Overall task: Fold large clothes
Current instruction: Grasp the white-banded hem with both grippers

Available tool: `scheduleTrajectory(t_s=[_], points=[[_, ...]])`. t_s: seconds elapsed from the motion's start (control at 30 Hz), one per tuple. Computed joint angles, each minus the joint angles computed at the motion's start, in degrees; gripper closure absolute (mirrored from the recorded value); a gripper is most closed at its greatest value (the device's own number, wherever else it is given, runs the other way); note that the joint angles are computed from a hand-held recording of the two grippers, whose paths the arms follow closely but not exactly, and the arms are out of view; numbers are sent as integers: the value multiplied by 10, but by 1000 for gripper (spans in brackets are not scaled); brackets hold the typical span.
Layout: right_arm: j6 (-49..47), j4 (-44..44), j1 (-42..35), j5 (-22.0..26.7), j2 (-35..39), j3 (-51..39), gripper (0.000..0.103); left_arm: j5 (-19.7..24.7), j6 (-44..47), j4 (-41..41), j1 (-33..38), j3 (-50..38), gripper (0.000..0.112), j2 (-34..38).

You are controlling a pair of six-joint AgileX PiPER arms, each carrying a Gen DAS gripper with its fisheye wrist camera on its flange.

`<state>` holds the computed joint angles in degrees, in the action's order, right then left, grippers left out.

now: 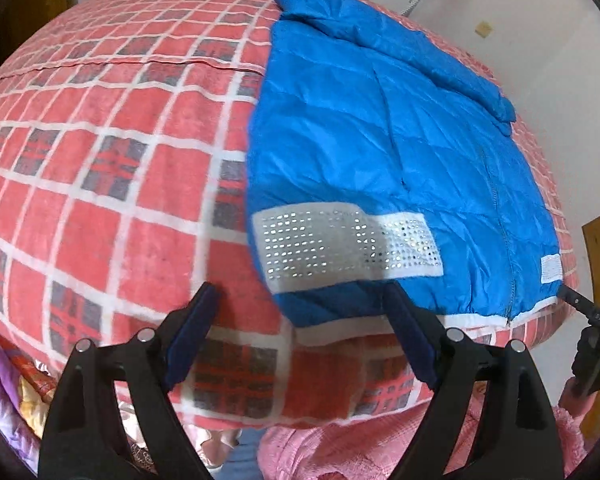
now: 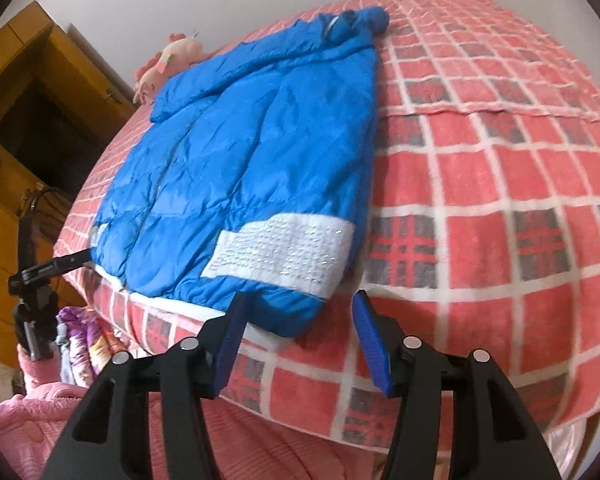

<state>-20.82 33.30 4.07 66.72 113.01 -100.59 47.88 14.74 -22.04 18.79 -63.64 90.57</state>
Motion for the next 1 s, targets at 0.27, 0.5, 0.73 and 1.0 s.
scheduleTrajectory(t_s=[0.27, 0.5, 0.73, 1.0], points=[[-14, 41, 6, 25, 33, -32, 72, 17, 49, -58, -14, -15, 67, 13], [-27, 40, 9, 9, 35, -20, 85, 4, 74, -81, -5, -7, 83, 18], [-43, 40, 11, -12, 14, 1, 91, -23, 75, -59, -24, 10, 97, -15], [-67, 58, 10, -39, 16, 29, 91, -33, 130, -91, -9, 23, 96, 2]])
